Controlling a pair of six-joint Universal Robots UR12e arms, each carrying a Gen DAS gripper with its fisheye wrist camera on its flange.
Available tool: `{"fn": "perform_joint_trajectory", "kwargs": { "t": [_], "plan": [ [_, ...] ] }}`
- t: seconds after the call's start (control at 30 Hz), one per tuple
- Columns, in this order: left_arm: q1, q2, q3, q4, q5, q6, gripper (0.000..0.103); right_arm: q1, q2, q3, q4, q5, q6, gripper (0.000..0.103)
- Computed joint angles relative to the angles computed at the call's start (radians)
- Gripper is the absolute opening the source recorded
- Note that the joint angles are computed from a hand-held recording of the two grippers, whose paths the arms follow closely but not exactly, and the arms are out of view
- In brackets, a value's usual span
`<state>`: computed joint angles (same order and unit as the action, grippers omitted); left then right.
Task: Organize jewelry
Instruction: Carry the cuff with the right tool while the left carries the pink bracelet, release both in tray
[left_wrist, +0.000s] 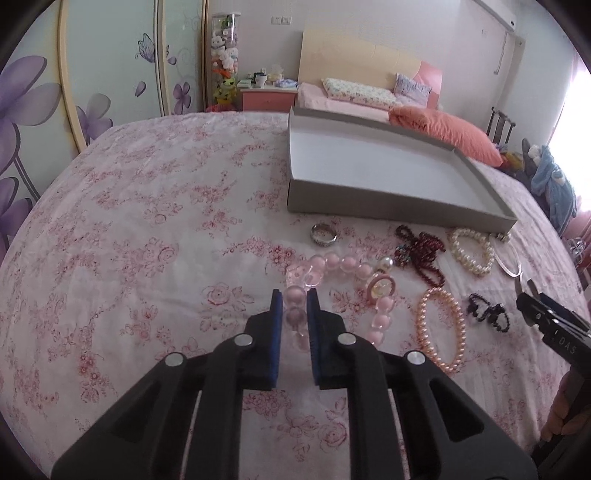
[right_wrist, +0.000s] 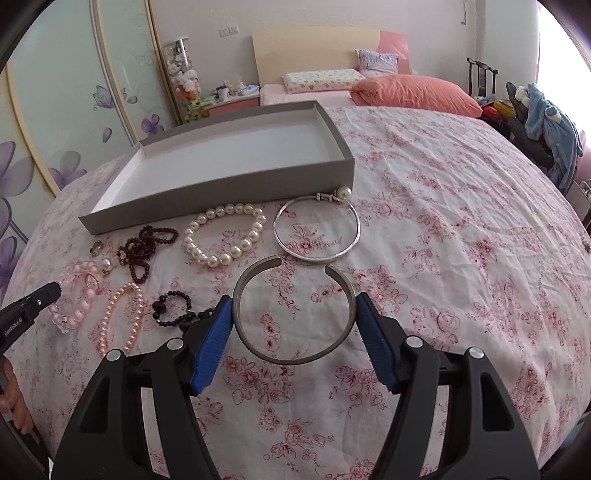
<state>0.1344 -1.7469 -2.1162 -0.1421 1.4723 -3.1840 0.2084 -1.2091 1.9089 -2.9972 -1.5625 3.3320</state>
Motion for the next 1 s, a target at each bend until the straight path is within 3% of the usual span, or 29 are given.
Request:
{"fn": "perform_joint_trajectory", "kwargs": {
  "t": [0.23, 0.5, 1.0],
  "plan": [
    [0.019, 0.028, -0.038, 0.13, -0.097, -0.011, 0.014, 0.005, -0.01, 0.02, -0.094, 0.028, -0.036, 0.067],
    [0.017, 0.046, -0.061, 0.234, -0.147, -0.008, 0.014, 0.012, -0.013, 0.032, -0.184, 0.053, -0.078, 0.067],
    [-0.011, 0.067, -0.061, 0.296, -0.122, 0.002, 0.014, 0.019, -0.016, 0.04, -0.306, 0.056, -0.116, 0.067]
  ]
}}
